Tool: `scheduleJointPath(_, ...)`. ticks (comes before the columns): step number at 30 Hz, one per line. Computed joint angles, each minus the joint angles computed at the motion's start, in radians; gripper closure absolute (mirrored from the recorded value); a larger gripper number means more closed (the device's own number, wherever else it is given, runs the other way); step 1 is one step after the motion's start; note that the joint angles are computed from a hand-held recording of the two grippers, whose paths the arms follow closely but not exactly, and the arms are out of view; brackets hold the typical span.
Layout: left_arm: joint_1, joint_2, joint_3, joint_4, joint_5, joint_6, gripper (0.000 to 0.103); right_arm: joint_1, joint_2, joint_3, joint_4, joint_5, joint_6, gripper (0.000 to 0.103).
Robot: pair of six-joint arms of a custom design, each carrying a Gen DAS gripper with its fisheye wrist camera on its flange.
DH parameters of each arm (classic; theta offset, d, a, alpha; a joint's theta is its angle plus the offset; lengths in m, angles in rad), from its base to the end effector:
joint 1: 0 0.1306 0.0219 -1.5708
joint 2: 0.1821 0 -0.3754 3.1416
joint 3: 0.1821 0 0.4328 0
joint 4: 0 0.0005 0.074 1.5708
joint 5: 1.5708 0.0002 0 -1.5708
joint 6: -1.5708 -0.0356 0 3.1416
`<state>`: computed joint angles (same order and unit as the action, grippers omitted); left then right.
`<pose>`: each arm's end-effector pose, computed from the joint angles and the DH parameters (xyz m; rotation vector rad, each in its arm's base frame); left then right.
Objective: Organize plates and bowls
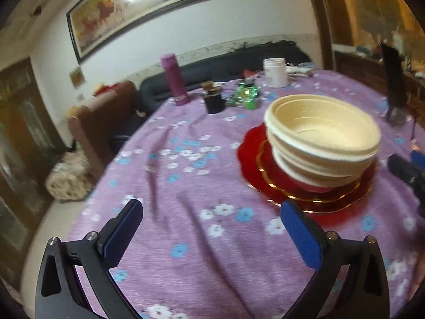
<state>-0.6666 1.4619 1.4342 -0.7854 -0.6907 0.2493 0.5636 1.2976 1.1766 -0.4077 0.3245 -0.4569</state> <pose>0.4472 -0.3236 0.4192 0.1448 2.1777 0.3169 0.4377 0.2626 0.3977 0.0839 2.0800 0.2849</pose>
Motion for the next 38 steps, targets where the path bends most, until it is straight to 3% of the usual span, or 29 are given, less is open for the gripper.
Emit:
scheduleJointPath(16, -0.031, 0.01, -0.002, 0.005, -0.048, -0.05, 0.0, 0.003, -0.014, -0.016, 0.015, 0.011, -0.008, 0.009)
scheduleJointPath(27, -0.039, -0.007, -0.016, 0.014, -0.028, -0.077, 0.0, 0.003, -0.012, -0.014, 0.015, 0.017, -0.008, 0.009)
scheduleJointPath(38, -0.021, -0.032, -0.024, 0.017, 0.038, -0.048, 0.0, 0.006, -0.015, -0.016, 0.011, 0.026, -0.013, 0.009)
